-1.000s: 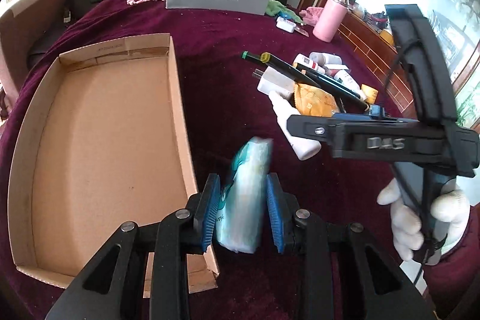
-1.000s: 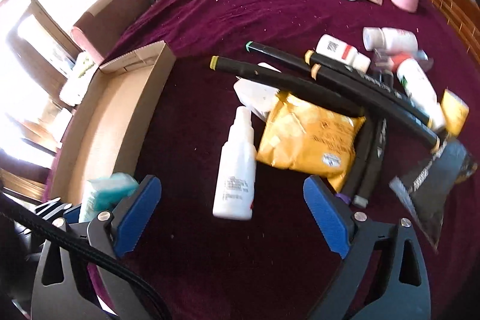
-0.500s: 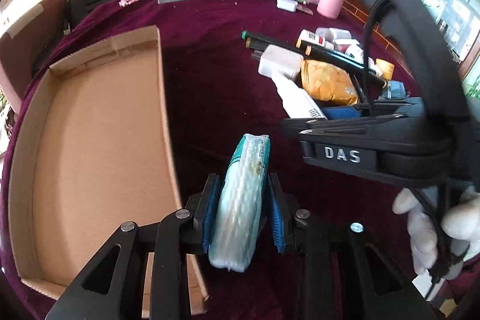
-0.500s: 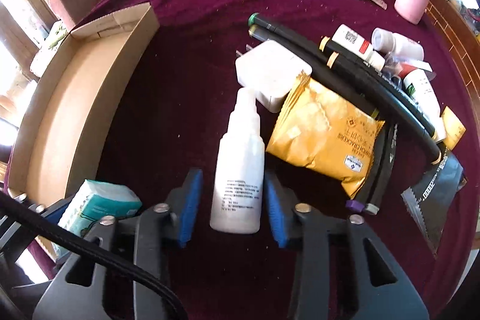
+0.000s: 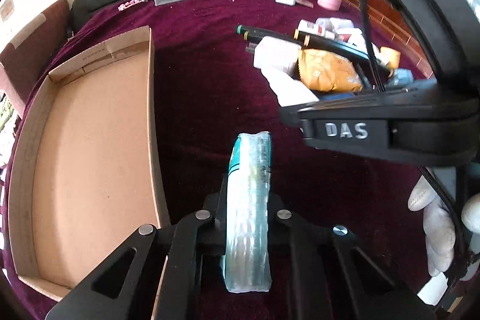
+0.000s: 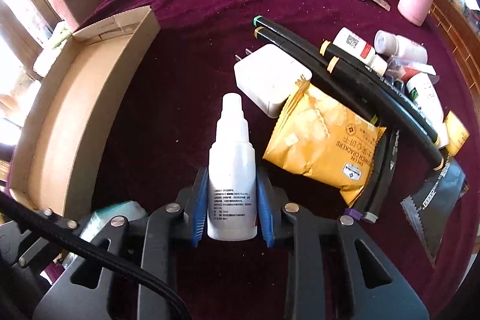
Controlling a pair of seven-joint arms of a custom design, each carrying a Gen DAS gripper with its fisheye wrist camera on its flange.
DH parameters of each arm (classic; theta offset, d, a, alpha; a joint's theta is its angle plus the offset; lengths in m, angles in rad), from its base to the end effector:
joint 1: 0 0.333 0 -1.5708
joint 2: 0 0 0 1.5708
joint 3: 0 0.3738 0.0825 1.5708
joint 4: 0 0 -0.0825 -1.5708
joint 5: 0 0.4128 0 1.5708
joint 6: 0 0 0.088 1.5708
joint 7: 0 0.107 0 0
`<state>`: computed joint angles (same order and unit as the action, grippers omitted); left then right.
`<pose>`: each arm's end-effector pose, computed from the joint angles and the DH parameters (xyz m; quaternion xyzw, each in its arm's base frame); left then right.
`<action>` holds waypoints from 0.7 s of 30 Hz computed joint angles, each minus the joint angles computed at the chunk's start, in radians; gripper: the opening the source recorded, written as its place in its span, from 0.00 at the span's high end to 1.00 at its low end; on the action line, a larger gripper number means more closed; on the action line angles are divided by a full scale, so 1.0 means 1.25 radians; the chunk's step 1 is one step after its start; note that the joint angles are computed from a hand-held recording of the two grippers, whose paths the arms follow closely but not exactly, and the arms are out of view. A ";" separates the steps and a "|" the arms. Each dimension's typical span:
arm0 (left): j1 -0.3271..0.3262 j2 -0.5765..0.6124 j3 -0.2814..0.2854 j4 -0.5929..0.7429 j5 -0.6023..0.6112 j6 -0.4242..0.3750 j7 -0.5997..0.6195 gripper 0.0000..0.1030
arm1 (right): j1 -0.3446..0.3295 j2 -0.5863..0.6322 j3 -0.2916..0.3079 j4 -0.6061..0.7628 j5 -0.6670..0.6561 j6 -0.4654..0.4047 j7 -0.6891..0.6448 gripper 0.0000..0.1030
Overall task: Organize objects
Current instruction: 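Lift the wipes pack with the left gripper while the right gripper grasps the white spray bottle, then carry both items to the cardboard tray and open both grippers inside it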
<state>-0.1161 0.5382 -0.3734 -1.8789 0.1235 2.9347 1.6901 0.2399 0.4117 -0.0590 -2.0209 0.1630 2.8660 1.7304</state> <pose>0.6543 -0.3177 0.3314 -0.4390 0.8534 -0.2586 0.1103 0.6708 0.1167 0.3230 -0.6492 0.7290 -0.1018 0.1918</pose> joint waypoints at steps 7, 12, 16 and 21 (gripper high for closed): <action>0.145 -0.036 -0.151 -0.057 -0.100 0.030 0.088 0.91 | -0.115 -0.046 0.130 -0.059 0.193 0.043 -0.150 0.73; 0.247 -0.059 -0.252 -0.079 -0.198 0.028 0.169 0.91 | -0.145 -0.095 0.176 -0.091 0.332 0.042 -0.265 0.73; 0.312 -0.080 -0.303 -0.084 -0.273 0.036 0.229 0.91 | -0.131 -0.130 0.181 -0.094 0.413 0.043 -0.341 0.73; 0.376 -0.099 -0.347 -0.078 -0.362 0.036 0.305 0.91 | -0.089 -0.156 0.165 -0.074 0.446 0.036 -0.390 0.73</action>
